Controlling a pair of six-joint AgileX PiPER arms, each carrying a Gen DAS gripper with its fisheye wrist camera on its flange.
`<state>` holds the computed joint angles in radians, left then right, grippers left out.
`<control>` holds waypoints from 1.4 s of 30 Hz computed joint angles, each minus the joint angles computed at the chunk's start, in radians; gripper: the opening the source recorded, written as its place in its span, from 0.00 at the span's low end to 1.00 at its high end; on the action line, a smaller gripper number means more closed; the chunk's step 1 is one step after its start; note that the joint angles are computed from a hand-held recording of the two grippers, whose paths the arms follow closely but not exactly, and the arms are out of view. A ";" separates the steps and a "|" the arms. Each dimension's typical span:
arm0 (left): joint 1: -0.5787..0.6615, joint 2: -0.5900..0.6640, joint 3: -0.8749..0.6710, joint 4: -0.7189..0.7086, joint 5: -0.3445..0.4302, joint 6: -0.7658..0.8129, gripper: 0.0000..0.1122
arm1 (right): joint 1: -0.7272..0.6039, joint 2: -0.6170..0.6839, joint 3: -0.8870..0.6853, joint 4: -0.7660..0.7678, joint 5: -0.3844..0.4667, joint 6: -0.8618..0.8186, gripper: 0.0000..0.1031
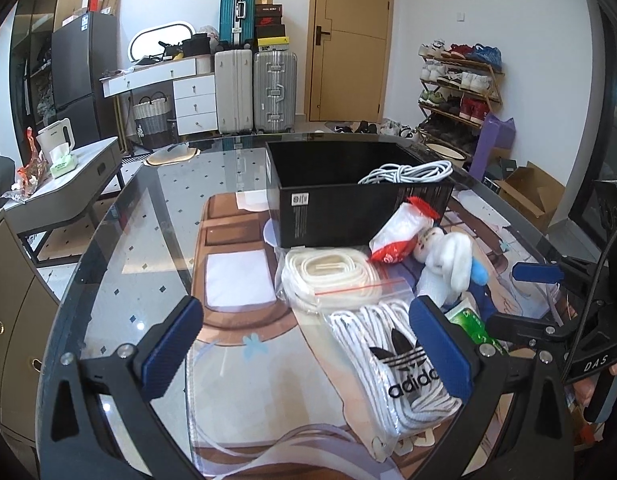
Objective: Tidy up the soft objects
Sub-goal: 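Move both grippers back toward the remaining items on the cloth, then lower the right gripper onto the second green packet and close on it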
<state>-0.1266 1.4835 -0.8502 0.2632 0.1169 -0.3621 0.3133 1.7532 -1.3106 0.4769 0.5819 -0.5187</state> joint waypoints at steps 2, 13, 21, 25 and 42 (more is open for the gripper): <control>-0.002 0.001 0.004 0.036 0.001 -0.039 0.92 | 0.006 0.003 0.004 0.003 0.006 0.000 0.99; 0.003 0.000 0.013 -0.092 -0.004 0.084 0.92 | 0.054 0.016 0.004 -0.045 0.009 0.042 0.99; 0.002 0.006 0.008 -0.097 0.001 0.078 0.92 | 0.094 0.046 -0.026 -0.139 0.021 0.132 0.99; 0.000 0.010 0.007 -0.105 0.001 0.083 0.92 | 0.103 0.051 -0.031 -0.173 0.032 0.149 0.99; 0.002 0.016 0.005 -0.146 0.000 0.125 0.92 | 0.101 0.052 -0.036 -0.236 0.044 0.181 0.99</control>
